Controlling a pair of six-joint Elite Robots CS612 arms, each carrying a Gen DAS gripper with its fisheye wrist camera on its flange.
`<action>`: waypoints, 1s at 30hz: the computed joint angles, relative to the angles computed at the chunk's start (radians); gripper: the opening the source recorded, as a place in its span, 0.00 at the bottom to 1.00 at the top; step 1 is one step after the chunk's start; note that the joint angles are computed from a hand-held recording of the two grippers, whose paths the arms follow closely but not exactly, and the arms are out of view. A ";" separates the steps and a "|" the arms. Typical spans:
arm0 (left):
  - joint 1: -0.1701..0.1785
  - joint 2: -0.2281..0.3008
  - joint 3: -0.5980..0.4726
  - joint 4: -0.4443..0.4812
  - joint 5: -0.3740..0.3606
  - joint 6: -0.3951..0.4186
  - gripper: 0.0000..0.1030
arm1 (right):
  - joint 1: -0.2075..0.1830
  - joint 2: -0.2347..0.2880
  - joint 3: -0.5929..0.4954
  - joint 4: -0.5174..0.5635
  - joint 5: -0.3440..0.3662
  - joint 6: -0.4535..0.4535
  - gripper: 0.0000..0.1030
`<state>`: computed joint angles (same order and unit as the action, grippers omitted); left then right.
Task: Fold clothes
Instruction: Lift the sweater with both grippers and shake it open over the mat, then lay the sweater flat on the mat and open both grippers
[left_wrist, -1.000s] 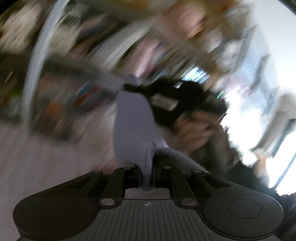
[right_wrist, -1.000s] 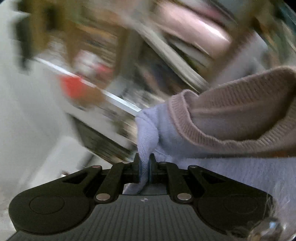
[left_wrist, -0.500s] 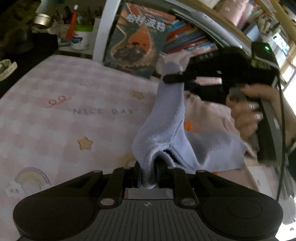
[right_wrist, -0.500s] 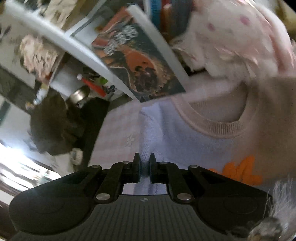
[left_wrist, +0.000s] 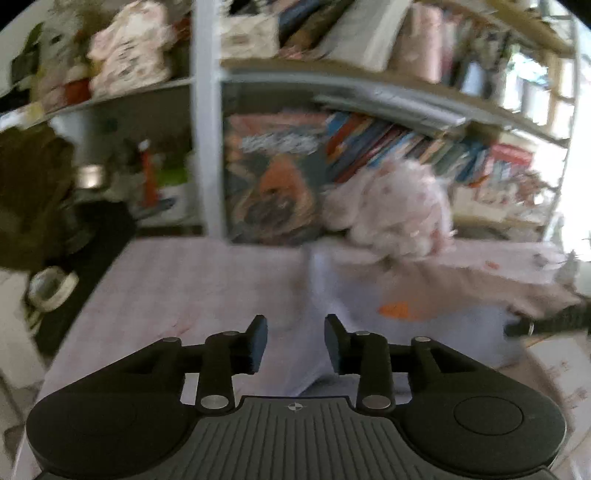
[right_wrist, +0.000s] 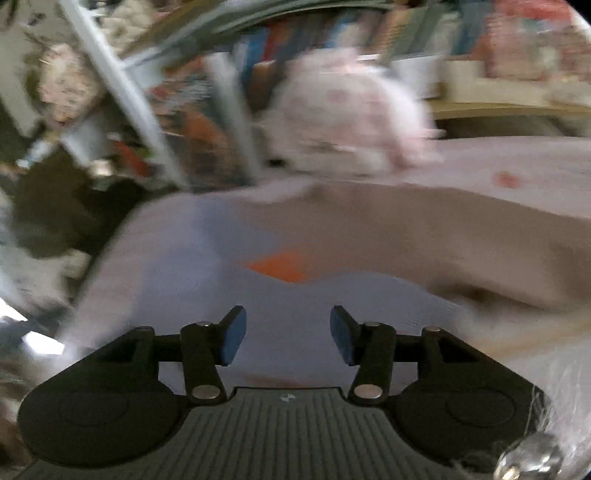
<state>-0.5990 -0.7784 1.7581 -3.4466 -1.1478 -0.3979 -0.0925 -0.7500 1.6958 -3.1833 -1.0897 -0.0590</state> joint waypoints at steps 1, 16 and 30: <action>0.000 0.005 -0.013 -0.009 -0.020 0.016 0.36 | -0.004 -0.006 0.021 -0.018 -0.036 -0.005 0.47; -0.084 0.191 -0.348 0.256 -0.301 0.552 0.36 | -0.016 -0.065 0.184 -0.018 -0.233 -0.207 0.29; -0.112 0.239 -0.423 0.325 -0.080 0.444 0.03 | -0.047 -0.074 0.213 -0.034 -0.217 -0.278 0.30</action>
<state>-0.7112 -0.5390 1.3353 -3.1217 -1.2277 0.0465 -0.1397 -0.8239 1.9087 -3.2170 -1.3071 -0.3365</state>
